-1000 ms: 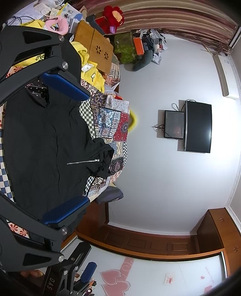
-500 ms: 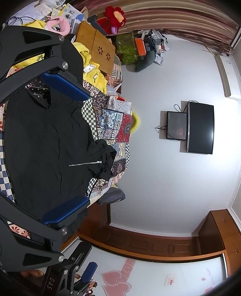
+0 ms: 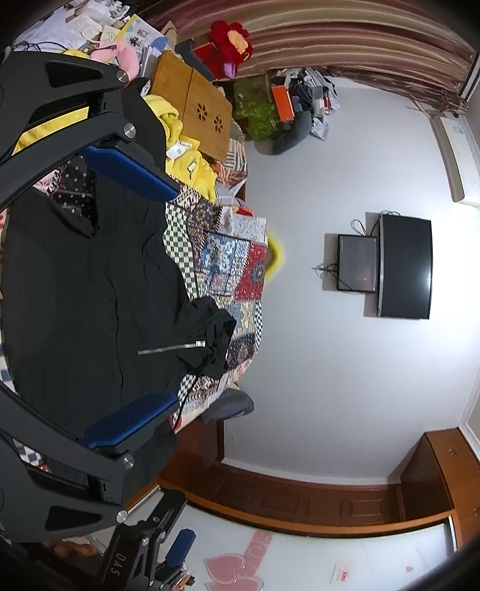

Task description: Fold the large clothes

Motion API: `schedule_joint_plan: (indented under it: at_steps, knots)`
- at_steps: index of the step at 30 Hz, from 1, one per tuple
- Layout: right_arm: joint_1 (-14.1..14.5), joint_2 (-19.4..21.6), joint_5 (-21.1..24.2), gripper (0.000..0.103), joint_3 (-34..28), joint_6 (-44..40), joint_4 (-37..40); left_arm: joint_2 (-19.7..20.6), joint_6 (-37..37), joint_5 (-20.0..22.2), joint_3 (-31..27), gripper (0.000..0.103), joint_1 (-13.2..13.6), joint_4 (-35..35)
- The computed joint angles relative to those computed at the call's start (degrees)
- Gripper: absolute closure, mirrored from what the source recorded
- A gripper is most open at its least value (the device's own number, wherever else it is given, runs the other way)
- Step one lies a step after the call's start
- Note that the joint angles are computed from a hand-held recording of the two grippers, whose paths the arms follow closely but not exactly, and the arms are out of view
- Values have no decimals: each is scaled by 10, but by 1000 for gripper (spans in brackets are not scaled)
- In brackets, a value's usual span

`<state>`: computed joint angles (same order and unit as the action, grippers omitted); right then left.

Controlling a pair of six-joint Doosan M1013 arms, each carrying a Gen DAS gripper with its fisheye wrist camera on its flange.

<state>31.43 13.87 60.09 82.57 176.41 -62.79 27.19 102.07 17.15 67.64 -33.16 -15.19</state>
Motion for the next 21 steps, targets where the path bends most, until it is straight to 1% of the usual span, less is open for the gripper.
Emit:
schedule_joint_plan:
  at_steps: [4,9,10,14,16,17,19,20,21]
  knots:
    - [-11,11,-4,0,-12,-19,9,19,-50,21,-27,0,8,41]
    - [-24,23,-21,0,-26,-50,21,56,-105,74,-84,0,29,71]
    - [-26,25,-25,0,-27,-56,22,64,-125,81,-94,0,33,84]
    - [-43,40,-42,0,-48,-104,56,91,-196,105,-130,0,48,153]
    - [-52,51,-49,0,-60,-128,77,108,-213,126,-153,0,60,166]
    - [-58,57,-55,0,-67,-145,91,116,-216,138,-163,0,65,160]
    - [-70,76,-51,0,-94,-203,139,135,-211,170,-189,0,81,126]
    - [-76,85,-50,0,-104,-228,160,142,-219,184,-198,0,86,123]
    - [-80,91,-48,0,-112,-245,174,155,-225,210,-217,0,95,112]
